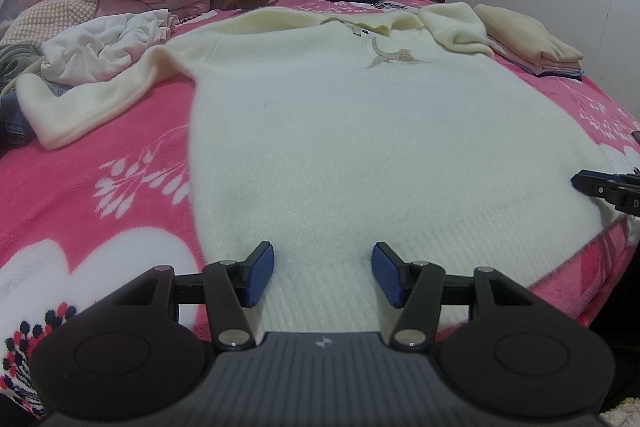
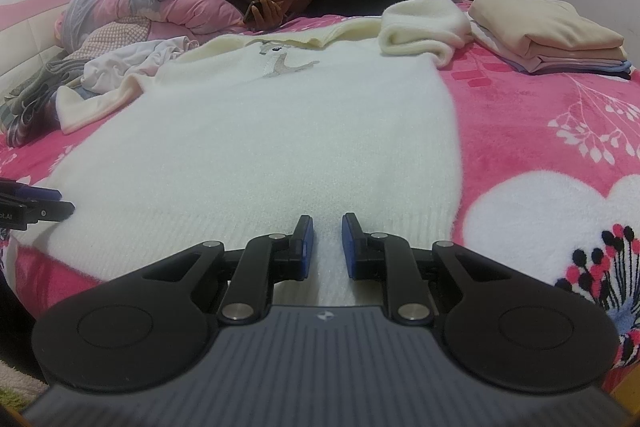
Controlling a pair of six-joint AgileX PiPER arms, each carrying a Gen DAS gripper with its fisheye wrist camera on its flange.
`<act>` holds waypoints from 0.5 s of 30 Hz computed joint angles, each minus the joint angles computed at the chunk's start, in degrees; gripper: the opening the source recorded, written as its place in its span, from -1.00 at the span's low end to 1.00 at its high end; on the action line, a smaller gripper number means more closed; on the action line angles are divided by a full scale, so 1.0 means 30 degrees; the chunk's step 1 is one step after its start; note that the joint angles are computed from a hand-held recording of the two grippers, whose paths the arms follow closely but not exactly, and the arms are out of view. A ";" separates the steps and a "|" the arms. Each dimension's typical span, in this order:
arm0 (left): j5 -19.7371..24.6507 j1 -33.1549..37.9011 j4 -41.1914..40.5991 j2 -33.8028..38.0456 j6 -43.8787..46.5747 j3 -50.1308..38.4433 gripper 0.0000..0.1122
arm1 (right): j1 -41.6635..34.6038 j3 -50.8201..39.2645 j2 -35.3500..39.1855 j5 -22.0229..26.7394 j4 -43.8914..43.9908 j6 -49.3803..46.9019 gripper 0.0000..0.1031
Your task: Fold clothes
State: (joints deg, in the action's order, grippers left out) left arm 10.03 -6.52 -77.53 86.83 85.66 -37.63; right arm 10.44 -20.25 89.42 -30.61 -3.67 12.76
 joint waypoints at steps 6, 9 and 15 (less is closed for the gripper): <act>-0.0029 -0.0007 -0.0198 -0.0023 0.0187 0.0038 0.01 | -0.0019 0.0002 0.0020 -0.0031 -0.0054 0.0025 -0.71; -0.0037 -0.0012 -0.0280 -0.0024 0.0249 0.0052 0.01 | -0.0008 -0.0005 0.0036 -0.0046 -0.0030 0.0006 -0.71; -0.0095 -0.0023 -0.0766 -0.0017 0.0718 0.0093 0.02 | -0.0079 0.0009 0.0045 -0.0081 -0.0227 0.0135 -0.71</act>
State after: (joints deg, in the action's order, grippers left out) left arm 9.75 -6.59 -79.83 86.78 87.81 -37.35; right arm 10.20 -20.23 89.55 -30.85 -4.35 13.17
